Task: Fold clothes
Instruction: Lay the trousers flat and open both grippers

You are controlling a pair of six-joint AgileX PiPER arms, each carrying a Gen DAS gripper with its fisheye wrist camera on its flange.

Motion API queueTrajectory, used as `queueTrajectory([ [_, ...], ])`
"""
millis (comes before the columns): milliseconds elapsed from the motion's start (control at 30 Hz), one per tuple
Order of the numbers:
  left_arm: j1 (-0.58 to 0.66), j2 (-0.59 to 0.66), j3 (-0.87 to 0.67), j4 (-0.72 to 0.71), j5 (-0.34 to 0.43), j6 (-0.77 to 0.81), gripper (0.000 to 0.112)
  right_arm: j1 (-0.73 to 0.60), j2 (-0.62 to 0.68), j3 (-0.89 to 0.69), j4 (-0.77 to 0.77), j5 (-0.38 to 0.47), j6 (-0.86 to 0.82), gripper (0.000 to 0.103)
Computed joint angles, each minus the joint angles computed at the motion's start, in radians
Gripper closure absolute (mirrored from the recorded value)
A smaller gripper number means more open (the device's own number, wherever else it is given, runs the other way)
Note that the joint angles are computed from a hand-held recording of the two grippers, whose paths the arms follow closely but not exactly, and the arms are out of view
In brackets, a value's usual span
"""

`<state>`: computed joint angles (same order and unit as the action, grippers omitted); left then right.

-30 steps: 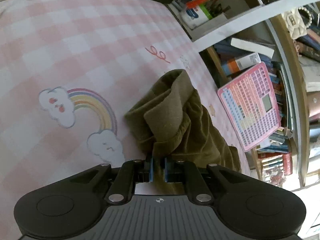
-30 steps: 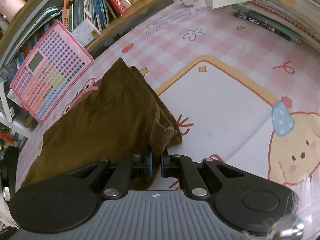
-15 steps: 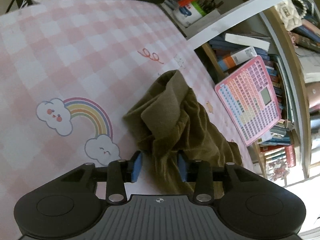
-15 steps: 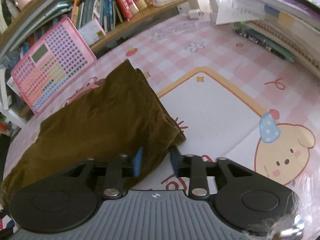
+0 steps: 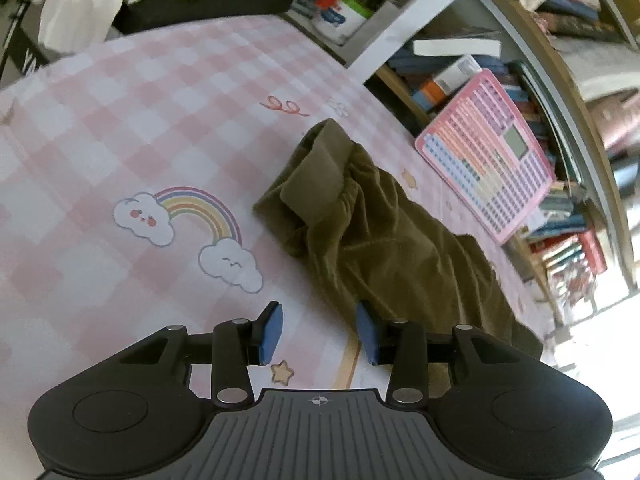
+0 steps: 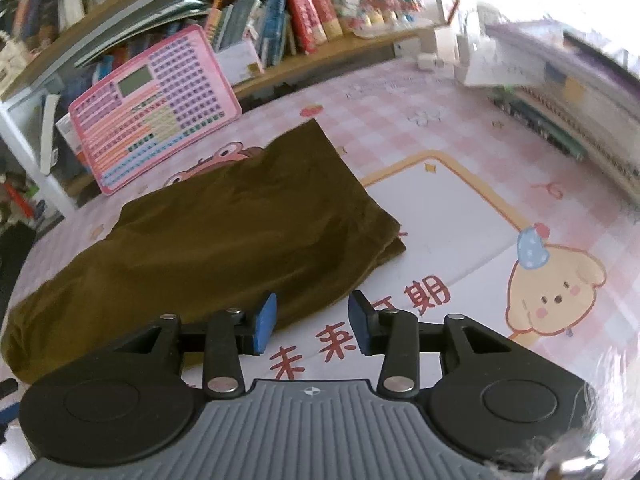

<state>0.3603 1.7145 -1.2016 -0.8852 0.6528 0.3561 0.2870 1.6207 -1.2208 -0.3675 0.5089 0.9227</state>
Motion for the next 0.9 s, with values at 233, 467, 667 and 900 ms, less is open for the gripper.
queueTrajectory([
  [233, -0.032, -0.099, 0.079, 0.021, -0.053, 0.071, 0.072, 0.086, -0.032, 0.019, -0.095, 0.044, 0.083, 0.056],
  [467, -0.103, -0.164, 0.126, 0.089, -0.100, 0.054, 0.062, 0.192, -0.032, 0.013, -0.166, 0.099, 0.133, 0.044],
  [667, -0.250, -0.214, 0.171, 0.488, -0.188, -0.308, 0.062, 0.262, -0.040, 0.042, -0.213, 0.126, 0.169, 0.033],
  [900, -0.343, -0.221, 0.163, 0.737, -0.222, -0.527, 0.056, 0.288, -0.029, 0.044, -0.215, 0.099, 0.069, 0.023],
])
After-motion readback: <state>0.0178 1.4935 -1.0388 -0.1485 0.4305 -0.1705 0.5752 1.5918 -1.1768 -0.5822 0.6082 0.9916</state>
